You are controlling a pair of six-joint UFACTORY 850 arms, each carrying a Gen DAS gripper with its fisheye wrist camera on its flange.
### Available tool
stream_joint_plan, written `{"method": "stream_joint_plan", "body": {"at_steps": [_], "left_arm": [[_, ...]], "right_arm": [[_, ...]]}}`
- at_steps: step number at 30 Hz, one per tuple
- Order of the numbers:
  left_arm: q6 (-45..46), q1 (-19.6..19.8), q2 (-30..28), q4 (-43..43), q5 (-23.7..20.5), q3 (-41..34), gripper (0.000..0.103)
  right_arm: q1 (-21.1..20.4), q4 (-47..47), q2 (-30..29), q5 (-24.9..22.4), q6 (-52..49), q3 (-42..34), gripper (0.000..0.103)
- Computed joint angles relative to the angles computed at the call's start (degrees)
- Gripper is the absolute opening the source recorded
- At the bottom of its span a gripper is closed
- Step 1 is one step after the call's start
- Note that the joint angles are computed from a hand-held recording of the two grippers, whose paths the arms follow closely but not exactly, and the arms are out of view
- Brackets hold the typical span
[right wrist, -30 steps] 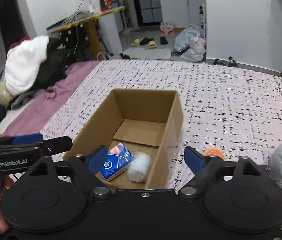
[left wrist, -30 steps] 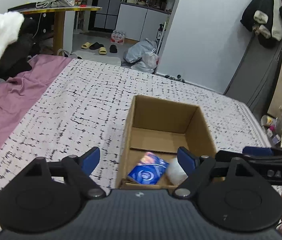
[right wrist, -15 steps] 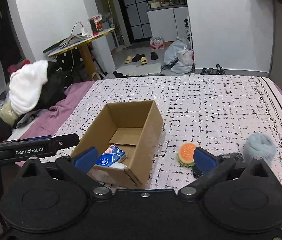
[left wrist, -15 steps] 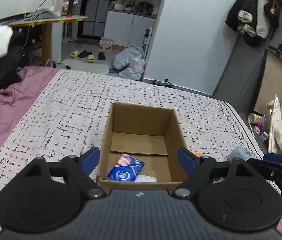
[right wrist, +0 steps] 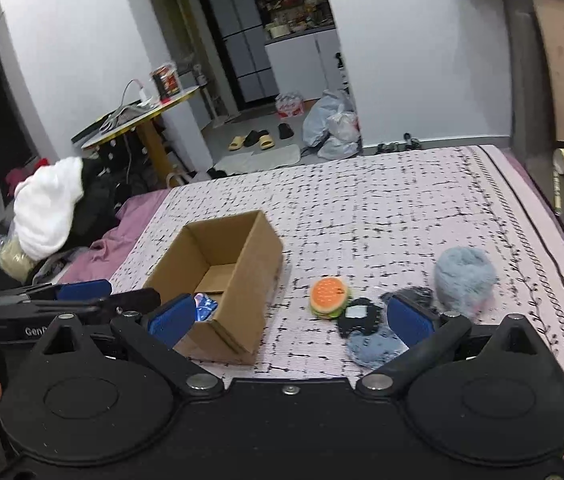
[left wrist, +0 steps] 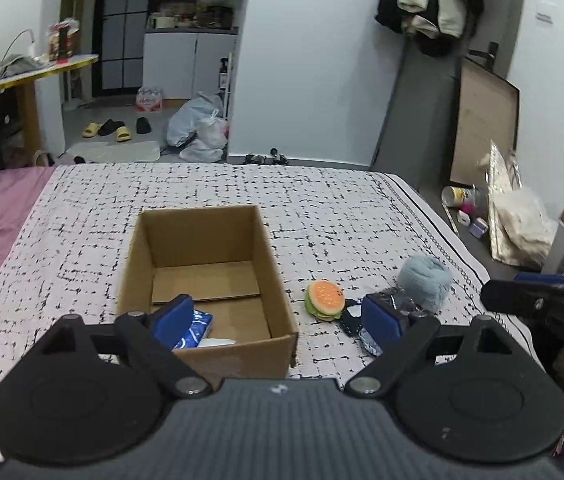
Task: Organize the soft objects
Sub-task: 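Move the left gripper to the blue denim plush and grasp it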
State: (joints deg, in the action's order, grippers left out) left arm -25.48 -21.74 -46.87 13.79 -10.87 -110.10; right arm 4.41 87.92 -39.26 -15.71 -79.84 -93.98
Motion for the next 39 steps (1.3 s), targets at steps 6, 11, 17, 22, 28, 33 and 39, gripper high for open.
{"method": "stream_joint_plan", "body": {"at_steps": [6,11,17,22,28,33,39], "left_arm": [[3.5,-0.7,-0.2,-1.5,0.2,-0.1,0.090],[13.8,-1.2,0.7,-8.7,1.6,1.6,0.095],[29.6,-1.5,-0.5,-22.6,-0.9,-0.2,0.098],[29.8,-2.1,-2.1,-21.3,-2.1,-2.0,0.098],[26.8,-2.6,-4.7,-17.8,-4.4,-5.5,0.098],[25.7,-3.1,-8.0,-14.8,-5.9,-9.9,0.098],[31.1,-3.3,-12.8,-20.3,-8.5,-17.0,0.098]], "right_arm": [[-1.1,6.0,1.7,0.5,-5.7,3.3,0.103],[-2.0,4.7,1.9,-0.5,-4.5,4.0,0.103],[-3.1,6.2,2.3,-0.9,-5.3,5.3,0.103],[-4.0,6.5,2.0,-0.9,-4.6,5.7,0.103],[-4.8,2.7,1.0,-0.1,-0.1,5.2,0.103],[-5.4,-2.2,-0.2,0.2,4.8,4.4,0.103],[-5.9,-11.2,-2.1,0.5,13.7,2.1,0.103]]}}
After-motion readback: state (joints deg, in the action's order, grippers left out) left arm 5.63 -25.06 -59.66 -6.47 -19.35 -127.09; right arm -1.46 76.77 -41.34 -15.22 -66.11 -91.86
